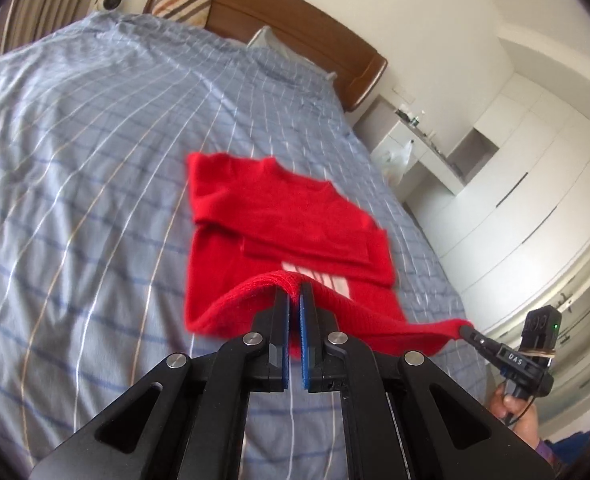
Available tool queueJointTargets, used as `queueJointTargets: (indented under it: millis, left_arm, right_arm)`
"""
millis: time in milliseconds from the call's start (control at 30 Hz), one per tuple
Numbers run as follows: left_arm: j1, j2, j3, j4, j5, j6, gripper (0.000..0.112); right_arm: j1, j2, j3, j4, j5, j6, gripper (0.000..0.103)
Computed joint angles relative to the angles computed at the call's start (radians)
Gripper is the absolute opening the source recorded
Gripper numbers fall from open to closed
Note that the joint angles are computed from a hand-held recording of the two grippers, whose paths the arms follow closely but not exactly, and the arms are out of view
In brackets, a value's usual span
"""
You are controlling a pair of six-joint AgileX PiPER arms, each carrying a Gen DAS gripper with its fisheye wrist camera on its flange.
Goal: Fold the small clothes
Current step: 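Lift the hem with both tools, fold it onto the collar, and open both tools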
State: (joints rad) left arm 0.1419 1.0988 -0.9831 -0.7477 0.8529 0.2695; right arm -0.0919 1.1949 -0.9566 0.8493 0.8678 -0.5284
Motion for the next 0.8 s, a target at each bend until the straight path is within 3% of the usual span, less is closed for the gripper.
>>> queueJointTargets:
  millis: [100, 200, 367, 433, 467, 500, 533, 567, 600, 633, 667, 800]
  left_arm:
    - [-0.132, 0.277, -0.220, 0.137, -0.142, -0.141, 0.002]
    - [-0.194, 0.554, -0.471, 0.292, -0.187, -0.294, 0.002]
    - [-0.220, 0.916, -0.885, 0.496, -0.095, -0.509, 0.002]
    - [-0.221, 1.053, -1.085, 0.532, 0.005, -0.542, 0.005]
    - [-0.225, 1.117, -1.185, 0.567, 0.063, -0.572, 0.010]
    - [-0.230, 1.173, -1.281, 0.599, 0.120, -0.603, 0.025]
    - [-0.231, 1.205, -1.336, 0.619, 0.153, -0.621, 0.038]
    - [-0.230, 1.210, -1.351, 0.636, 0.161, -0.640, 0.063]
    - [-0.229, 1.188, -1.327, 0.653, 0.149, -0.656, 0.077]
    - [-0.229, 1.145, -1.262, 0.666, 0.106, -0.661, 0.084]
    - [-0.228, 1.091, -1.174, 0.665, 0.045, -0.649, 0.085]
    - [-0.271, 0.945, -0.984, 0.767, -0.025, -0.661, 0.086]
  right_arm:
    - [0.046, 0.250, -0.244, -0.004, -0.057, 0.051, 0.005]
    - [0.086, 0.518, -0.544, -0.049, -0.079, 0.136, 0.005]
    - [0.147, 0.911, -1.044, -0.239, -0.059, 0.353, 0.005]
    - [0.150, 1.053, -1.244, -0.276, 0.005, 0.431, 0.005]
    - [0.149, 1.119, -1.344, -0.294, 0.047, 0.473, 0.007]
    - [0.153, 1.182, -1.444, -0.322, 0.085, 0.525, 0.008]
    - [0.158, 1.221, -1.508, -0.356, 0.101, 0.578, 0.017]
    - [0.159, 1.237, -1.532, -0.378, 0.107, 0.615, 0.031]
    - [0.154, 1.228, -1.515, -0.376, 0.100, 0.627, 0.036]
    - [0.150, 1.195, -1.459, -0.367, 0.068, 0.620, 0.041]
    - [0.146, 1.139, -1.363, -0.357, 0.020, 0.592, 0.041]
    - [0.152, 0.963, -1.109, -0.375, -0.080, 0.456, 0.041]
